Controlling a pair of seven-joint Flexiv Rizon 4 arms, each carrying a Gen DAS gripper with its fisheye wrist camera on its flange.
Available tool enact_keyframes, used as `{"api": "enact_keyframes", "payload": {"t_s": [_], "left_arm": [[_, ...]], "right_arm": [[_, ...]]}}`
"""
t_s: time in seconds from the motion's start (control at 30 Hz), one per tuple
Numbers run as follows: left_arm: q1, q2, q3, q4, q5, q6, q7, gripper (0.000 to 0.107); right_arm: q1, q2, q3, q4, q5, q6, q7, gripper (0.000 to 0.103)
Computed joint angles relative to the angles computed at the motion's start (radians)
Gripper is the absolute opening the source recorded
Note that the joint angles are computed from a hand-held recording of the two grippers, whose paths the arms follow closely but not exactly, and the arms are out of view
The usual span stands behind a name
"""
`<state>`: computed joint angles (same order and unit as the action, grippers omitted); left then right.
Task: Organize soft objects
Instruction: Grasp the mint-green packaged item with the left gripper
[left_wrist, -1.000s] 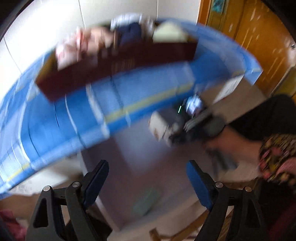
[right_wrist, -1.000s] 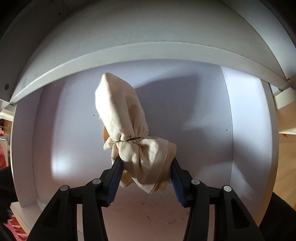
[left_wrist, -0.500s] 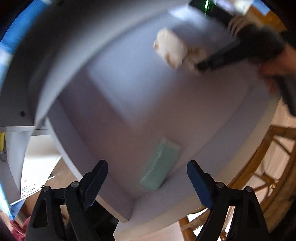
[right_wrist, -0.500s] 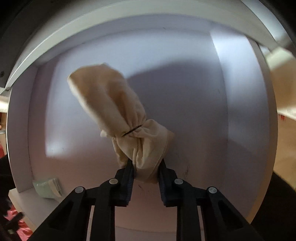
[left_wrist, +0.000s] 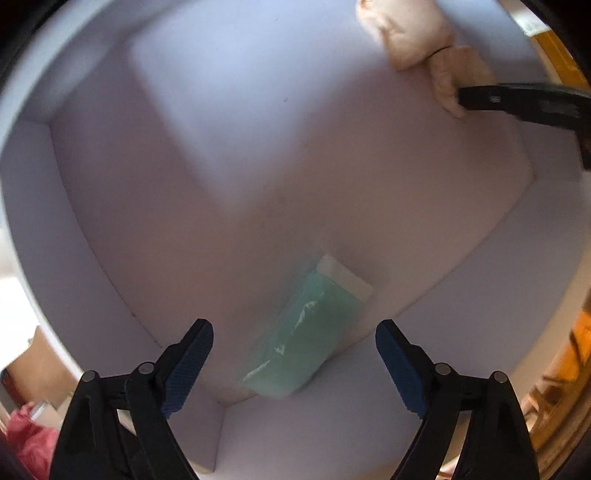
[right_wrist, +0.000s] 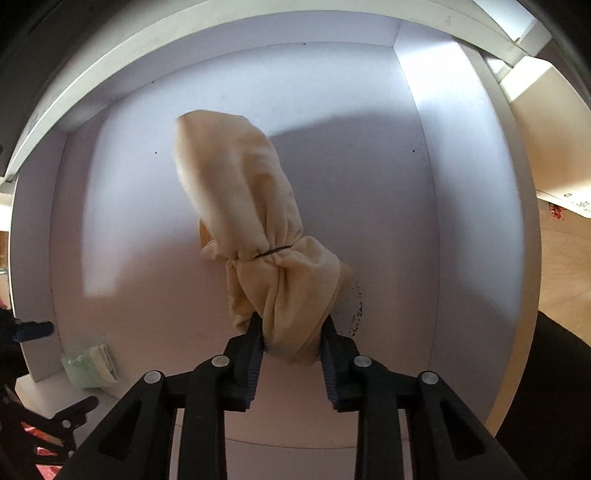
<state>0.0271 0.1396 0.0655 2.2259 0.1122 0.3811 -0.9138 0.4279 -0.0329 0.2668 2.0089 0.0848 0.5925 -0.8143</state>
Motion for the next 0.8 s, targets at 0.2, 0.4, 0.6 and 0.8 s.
{"api": "enact_keyframes", "payload": {"t_s": [0.2,0.4,0.6,0.8], "left_arm": [[-0.004,-0.027,-0.006,0.019,0.048,0.062,-0.009,0.074],[0.013,-0.031,0.018,0.025,-0.069,0.112,-0.059,0.063],[0.020,-0.011,0.017,0.027,-0.090,0.081,-0.082,0.082],[0.003,0.015,-0.015,0.038,0.091,0.070,-0.137,0.083]], "right_arm": [[-0.001,0.064,0.010,0.053,-0.007,0.033,0.038,0.031],[-0.009,0.104,0.005,0.080,-0.033,0.050,0.058,0.033],[-0.018,0.133,0.002,0.114,-0.045,0.135,0.106,0.050],[-0.007,0.102,-0.001,0.087,-0.059,0.152,0.067,0.056]]}}
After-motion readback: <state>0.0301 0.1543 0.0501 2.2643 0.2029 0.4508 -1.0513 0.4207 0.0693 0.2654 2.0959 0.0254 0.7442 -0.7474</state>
